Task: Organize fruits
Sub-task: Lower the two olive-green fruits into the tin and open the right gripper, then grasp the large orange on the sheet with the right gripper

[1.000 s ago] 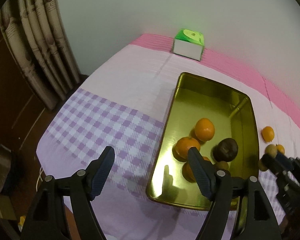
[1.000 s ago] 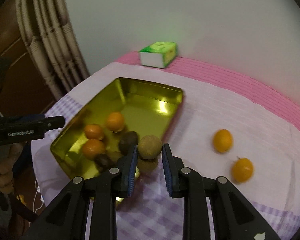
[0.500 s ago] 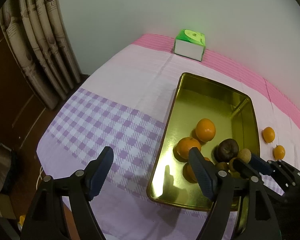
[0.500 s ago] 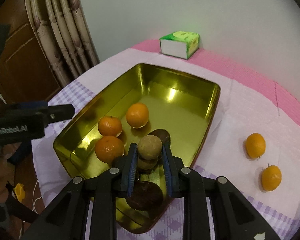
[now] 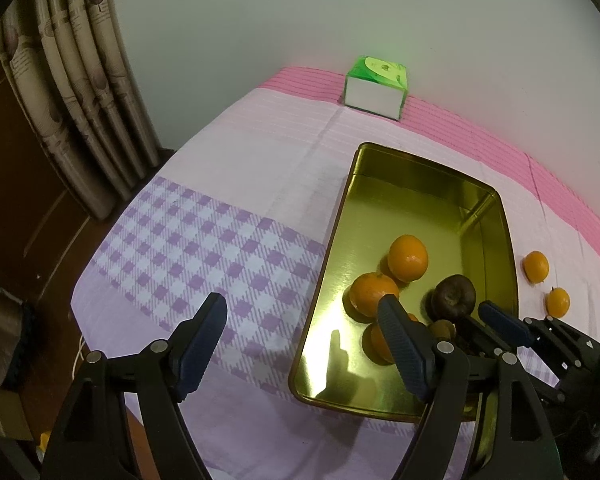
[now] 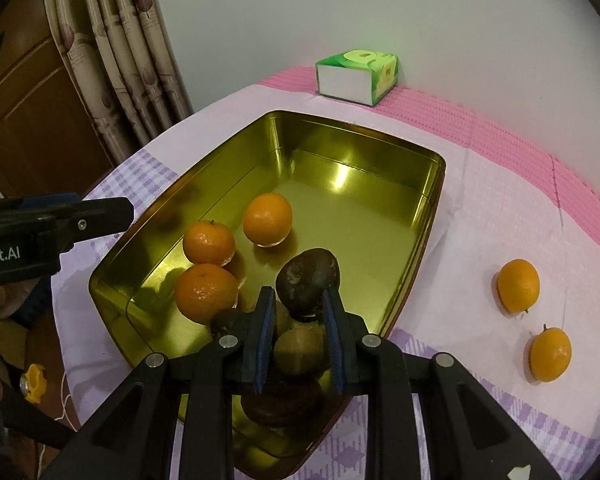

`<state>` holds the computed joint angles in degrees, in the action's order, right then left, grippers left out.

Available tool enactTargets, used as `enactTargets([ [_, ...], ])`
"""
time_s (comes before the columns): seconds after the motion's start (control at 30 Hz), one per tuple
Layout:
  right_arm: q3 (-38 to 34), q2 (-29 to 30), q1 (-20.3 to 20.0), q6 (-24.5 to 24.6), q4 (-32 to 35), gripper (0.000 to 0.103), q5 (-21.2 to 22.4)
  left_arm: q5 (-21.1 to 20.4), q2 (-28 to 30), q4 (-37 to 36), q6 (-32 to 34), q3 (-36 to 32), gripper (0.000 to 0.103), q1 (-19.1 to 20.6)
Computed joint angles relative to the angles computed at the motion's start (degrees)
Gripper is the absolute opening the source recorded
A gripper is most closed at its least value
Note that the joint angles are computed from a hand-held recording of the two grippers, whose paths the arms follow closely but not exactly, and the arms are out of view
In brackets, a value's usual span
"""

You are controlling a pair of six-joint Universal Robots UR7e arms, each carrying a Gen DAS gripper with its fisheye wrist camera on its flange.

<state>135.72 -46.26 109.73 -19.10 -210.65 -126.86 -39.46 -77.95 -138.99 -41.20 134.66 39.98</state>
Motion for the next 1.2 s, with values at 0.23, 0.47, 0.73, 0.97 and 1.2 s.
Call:
enactTargets([
  [0.23, 0.8, -0.8, 0.3, 0.3, -0.8, 0.026, 0.4, 0.1, 0.4, -0.3, 0.5, 0.0, 0.078, -0.2],
  [0.47, 3.4, -3.9, 0.7, 0.3, -4.8, 0.034, 0.5, -0.1, 0.5, -0.5, 1.2, 0.0, 0.078, -0.3],
  [0.73, 8.5, -9.4, -3.7, -0.2, -9.8, 0.034, -2.7, -0.1, 0.8, -0.2, 1.7, -0.1, 0.078, -0.5],
  [0.97, 12.9, -13.2, -10.4, -2.1, -15.0, 0.044, -3.6, -0.4, 1.1, 0.0, 2.0, -0.2, 0.078, -0.6],
  [1.2, 13.6, -13.1, -14.9, -7.2, -18.1, 0.047, -1.7, -0.7, 1.5, 0.2, 2.3, -0.3, 0.079, -0.6],
])
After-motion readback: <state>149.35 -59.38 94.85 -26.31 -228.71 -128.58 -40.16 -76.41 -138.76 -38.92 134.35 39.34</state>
